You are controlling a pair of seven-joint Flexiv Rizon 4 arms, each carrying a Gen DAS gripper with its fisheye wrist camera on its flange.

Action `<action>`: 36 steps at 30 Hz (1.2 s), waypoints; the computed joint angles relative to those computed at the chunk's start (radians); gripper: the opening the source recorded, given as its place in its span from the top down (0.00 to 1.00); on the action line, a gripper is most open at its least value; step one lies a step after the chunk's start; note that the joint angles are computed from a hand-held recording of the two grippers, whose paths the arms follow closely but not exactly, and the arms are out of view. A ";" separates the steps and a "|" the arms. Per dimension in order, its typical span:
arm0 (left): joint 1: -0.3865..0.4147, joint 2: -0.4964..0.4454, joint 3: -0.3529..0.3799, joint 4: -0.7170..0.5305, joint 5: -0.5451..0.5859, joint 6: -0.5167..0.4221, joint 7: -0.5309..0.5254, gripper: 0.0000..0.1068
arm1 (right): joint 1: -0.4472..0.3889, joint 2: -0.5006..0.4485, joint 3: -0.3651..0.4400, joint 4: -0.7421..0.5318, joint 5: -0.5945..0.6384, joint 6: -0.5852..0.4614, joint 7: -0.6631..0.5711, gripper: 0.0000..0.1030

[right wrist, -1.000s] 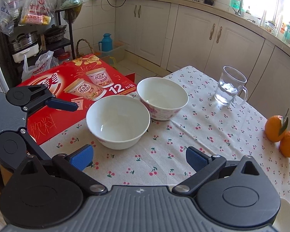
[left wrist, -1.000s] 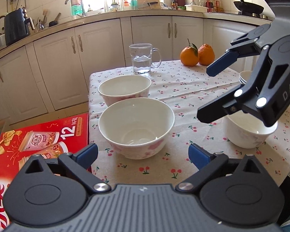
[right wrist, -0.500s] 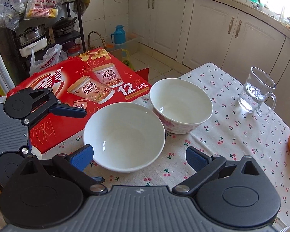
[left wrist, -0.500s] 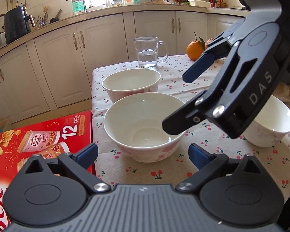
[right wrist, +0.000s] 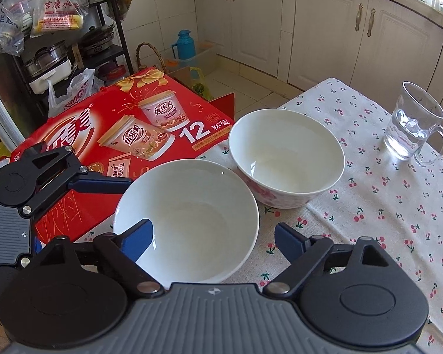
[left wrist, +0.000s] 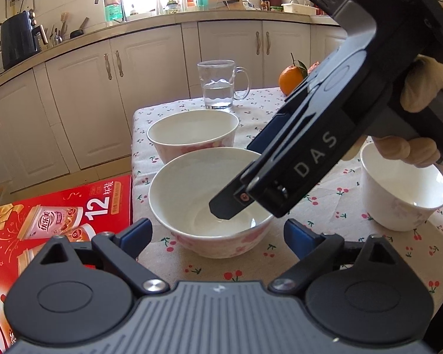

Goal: Organize plates and bowls
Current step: 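Grasp the rim of the pink-patterned white bowl with the right gripper, then lift the bowl with the right gripper and carry it over the plate stack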

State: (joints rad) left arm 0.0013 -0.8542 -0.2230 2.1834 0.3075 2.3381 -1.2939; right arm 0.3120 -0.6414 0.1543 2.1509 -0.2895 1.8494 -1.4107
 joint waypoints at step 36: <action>0.020 0.037 -0.031 0.006 0.029 -0.054 0.005 0.19 | -0.263 -0.036 0.239 -0.024 -0.092 -0.057 0.032 0.32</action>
